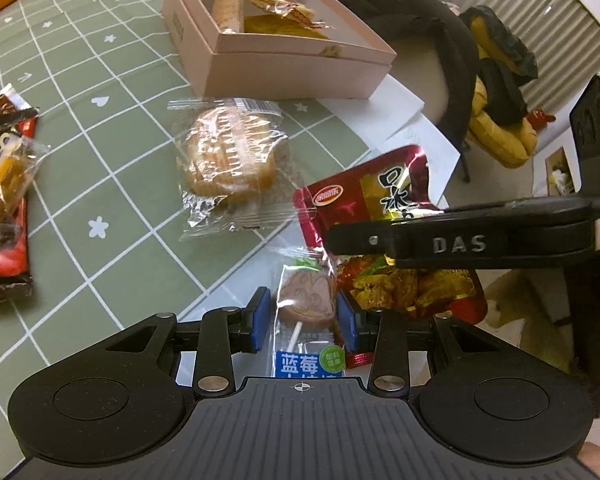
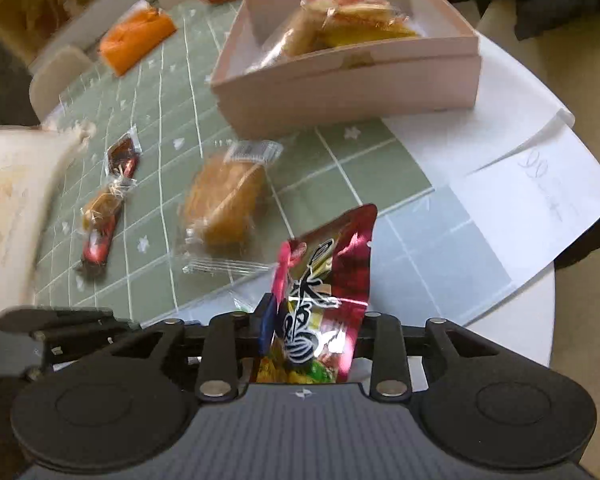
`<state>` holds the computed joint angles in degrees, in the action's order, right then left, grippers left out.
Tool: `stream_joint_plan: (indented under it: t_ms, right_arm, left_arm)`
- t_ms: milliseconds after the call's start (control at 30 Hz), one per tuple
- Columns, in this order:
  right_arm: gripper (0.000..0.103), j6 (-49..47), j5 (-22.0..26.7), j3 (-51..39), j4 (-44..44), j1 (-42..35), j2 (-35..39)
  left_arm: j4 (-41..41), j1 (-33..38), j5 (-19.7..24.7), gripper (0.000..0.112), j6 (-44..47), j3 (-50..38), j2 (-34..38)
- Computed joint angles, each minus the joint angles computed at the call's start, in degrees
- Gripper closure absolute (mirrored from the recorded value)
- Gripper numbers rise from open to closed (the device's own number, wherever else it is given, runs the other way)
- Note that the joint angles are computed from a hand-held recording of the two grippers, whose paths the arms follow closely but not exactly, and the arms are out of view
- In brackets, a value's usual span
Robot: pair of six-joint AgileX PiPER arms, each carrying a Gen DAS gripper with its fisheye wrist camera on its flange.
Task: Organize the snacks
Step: 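Lower the red packet into the pink box and open the right gripper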
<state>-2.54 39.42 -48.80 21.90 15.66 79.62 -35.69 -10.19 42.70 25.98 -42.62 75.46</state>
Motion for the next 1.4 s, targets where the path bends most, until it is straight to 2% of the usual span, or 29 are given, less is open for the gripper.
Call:
stream_joint_plan:
  t_ms: [167, 333, 433, 533, 667, 800, 933, 1033, 1100, 1167, 1267, 1400]
  right_arm:
    - [0.081, 0.3, 1.7, -0.8, -2.7, 1.0, -2.7]
    - [0.082, -3.6, 8.1, -4.7, -1.7, -3.0, -6.2]
    - [0.082, -8.3, 12.0, -10.2, 0.1, -7.3, -6.9]
    - [0.082, -12.9, 13.9, -19.0, 2.0, -10.5, -5.3]
    - [0.082, -18.3, 14.1, -32.6, 5.3, -14.6, 0.7]
    - [0.082, -21.9, 14.7, -43.4, 7.9, -17.9, 7.4]
    - [0.082, -23.5, 17.1, -50.3, 9.2, -20.4, 14.0]
    - [0.082, -23.6, 18.6, -53.1, 9.2, -21.6, 18.5]
    - [0.082, -23.6, 19.6, -54.4, 9.7, -22.0, 21.3]
    - [0.082, -23.2, 21.8, -57.3, 10.9, -22.3, 25.1]
    - [0.082, -19.7, 26.2, -65.5, 13.2, -21.2, 33.0]
    - [0.082, -15.4, 29.1, -75.3, 18.0, -17.9, 42.8]
  left_arm:
    - [0.1, 0.7, 1.1, 0.071, 0.0, -0.1, -0.3]
    - [-3.8, 3.2, 5.7, 0.071, 1.8, -2.4, -3.3]
    - [-4.8, 3.6, 7.4, 0.071, 0.7, -8.5, -4.5]
    - [-3.3, 3.8, 5.9, 0.071, -1.0, -18.5, -3.3]
    - [1.4, 3.1, 1.4, 0.071, -7.8, -32.6, 5.4]
    - [4.2, 1.6, -3.2, 0.071, -17.1, -43.3, 19.1]
    - [7.4, 2.0, 0.0, 0.071, -27.4, -54.0, 34.5]
    - [4.5, 2.5, -6.4, 0.071, -29.2, -49.5, 35.0]
    - [-1.6, 3.3, -11.5, 0.071, -25.1, -43.5, 31.0]
    - [-2.7, 3.7, -15.3, 0.071, -24.3, -37.8, 26.0]
    - [7.0, 3.2, -17.3, 0.071, -33.9, -30.7, 18.5]
    - [16.6, 4.2, -15.7, 0.071, -45.0, -20.1, 9.5]
